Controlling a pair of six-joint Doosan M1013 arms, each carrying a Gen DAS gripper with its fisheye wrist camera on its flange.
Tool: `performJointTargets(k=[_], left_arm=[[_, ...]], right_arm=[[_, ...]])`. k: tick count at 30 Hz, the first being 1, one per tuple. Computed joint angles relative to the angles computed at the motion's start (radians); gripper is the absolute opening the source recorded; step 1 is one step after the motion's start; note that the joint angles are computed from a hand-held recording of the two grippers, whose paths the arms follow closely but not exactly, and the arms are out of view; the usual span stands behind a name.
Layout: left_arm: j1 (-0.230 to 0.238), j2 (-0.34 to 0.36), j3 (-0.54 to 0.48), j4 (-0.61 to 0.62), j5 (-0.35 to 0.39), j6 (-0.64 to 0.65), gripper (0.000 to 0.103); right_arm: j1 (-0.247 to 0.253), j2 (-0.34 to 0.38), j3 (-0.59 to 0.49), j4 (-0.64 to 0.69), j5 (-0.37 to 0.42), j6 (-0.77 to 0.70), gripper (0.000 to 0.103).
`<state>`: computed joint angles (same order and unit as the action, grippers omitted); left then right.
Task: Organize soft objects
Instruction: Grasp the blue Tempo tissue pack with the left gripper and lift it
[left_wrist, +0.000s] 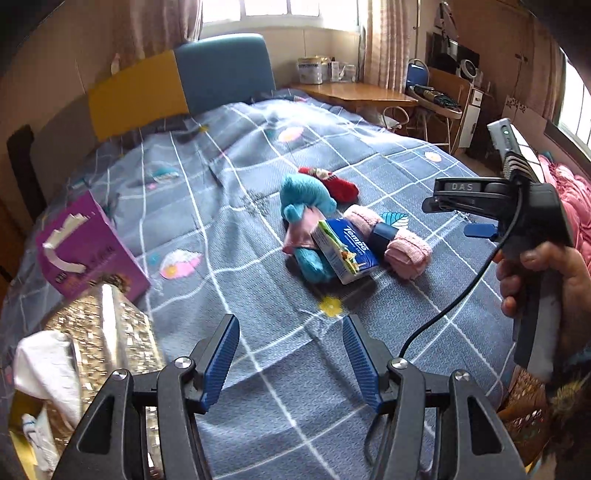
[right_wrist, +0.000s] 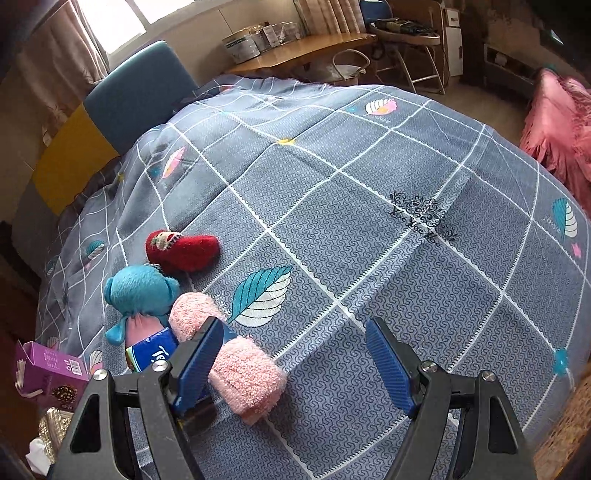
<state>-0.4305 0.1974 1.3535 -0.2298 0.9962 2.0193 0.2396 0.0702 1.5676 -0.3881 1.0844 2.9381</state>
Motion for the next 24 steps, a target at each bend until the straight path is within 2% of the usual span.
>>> performJointTargets(k=[8,18,24], left_arm=[[-0.007,0.086,-0.089,-0.049,0.108,-0.105,0.059],[-0.057,0.144,-0.152,-0.026,0.104,-0.132,0.059],[-0.093,0.195,-0.204,-0.001,0.144,-0.156,0.059]], right_arm=[[-0.009,-0.011,0.015,0.034,-0.043,0.006,0.08],[-0.014,-0.01,0.017,0.074,-0.072,-0.025,0.08],[-0.021,-0.019,0.029,0.086,-0.092,-0.002,0.08]])
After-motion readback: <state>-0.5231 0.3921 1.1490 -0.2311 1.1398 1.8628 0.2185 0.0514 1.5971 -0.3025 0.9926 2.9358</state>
